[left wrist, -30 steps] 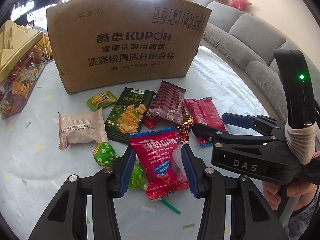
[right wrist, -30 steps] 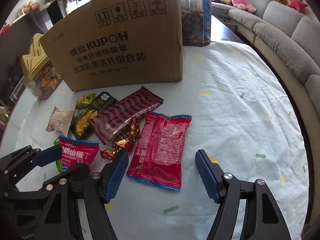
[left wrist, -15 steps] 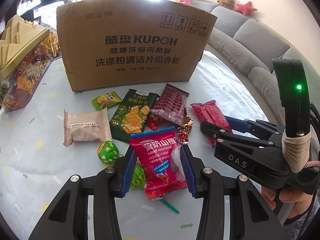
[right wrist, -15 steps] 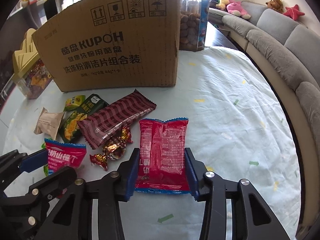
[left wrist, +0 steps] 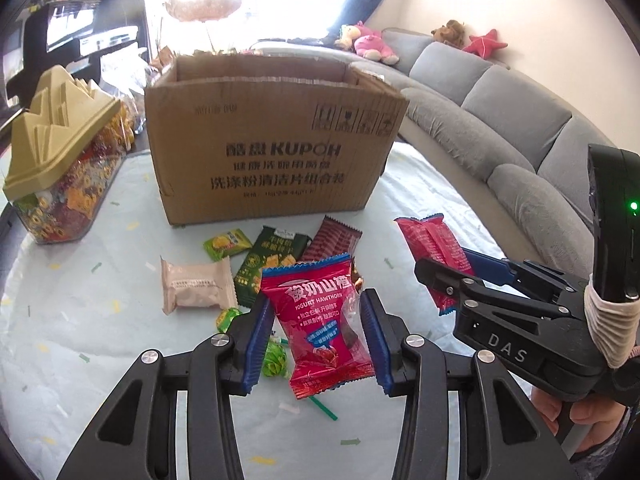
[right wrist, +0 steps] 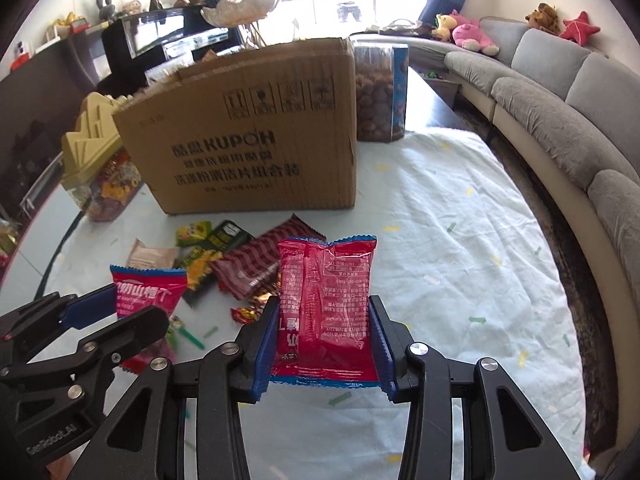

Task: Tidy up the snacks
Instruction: 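Release the hawthorn bag into the box with the left gripper while the right releases the wafer bag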

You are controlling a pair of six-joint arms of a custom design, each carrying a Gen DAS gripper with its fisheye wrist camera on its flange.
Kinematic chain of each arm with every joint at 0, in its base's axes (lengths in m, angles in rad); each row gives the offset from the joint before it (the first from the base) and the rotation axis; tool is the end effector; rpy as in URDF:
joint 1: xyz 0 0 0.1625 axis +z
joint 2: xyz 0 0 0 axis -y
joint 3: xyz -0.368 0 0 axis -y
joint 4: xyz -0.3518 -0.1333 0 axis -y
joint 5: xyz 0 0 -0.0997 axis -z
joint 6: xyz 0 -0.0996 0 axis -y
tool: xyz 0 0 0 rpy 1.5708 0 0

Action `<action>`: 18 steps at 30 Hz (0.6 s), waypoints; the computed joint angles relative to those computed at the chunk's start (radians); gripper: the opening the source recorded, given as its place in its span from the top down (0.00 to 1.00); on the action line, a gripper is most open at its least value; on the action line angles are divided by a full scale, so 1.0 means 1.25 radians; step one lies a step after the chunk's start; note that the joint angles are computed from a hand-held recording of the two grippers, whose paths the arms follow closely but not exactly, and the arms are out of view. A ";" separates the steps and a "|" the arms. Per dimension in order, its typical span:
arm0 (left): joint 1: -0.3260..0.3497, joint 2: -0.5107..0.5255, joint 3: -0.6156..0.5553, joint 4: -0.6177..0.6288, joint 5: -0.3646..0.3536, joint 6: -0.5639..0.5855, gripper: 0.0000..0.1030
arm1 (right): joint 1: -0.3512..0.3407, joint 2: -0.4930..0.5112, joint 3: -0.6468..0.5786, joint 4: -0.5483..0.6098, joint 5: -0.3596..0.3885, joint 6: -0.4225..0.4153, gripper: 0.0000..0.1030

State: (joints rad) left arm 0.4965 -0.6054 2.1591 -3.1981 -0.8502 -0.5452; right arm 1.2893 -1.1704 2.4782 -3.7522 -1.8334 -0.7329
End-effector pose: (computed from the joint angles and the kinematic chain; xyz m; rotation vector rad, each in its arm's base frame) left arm -0.2688 -0.3720 -0.0471 0.6423 2.5084 -0.7721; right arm -0.0003 -0.3878 0.1764 0.3889 -2.3483 0.8172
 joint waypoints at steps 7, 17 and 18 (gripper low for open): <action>-0.015 -0.044 0.003 -0.024 0.033 0.030 0.58 | 0.036 -0.064 0.026 0.001 0.037 0.005 0.58; -0.024 -0.093 -0.038 -0.024 0.117 0.128 0.58 | 0.129 -0.091 -0.010 0.014 0.040 0.025 0.58; -0.023 -0.096 -0.046 -0.021 0.123 0.141 0.58 | 0.136 -0.090 -0.015 0.015 0.040 0.026 0.58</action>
State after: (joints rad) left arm 0.4675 -0.7253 2.1017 -3.2247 -0.6963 -0.3689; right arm 1.4591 -1.2828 2.4594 -3.7334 -1.7832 -0.7004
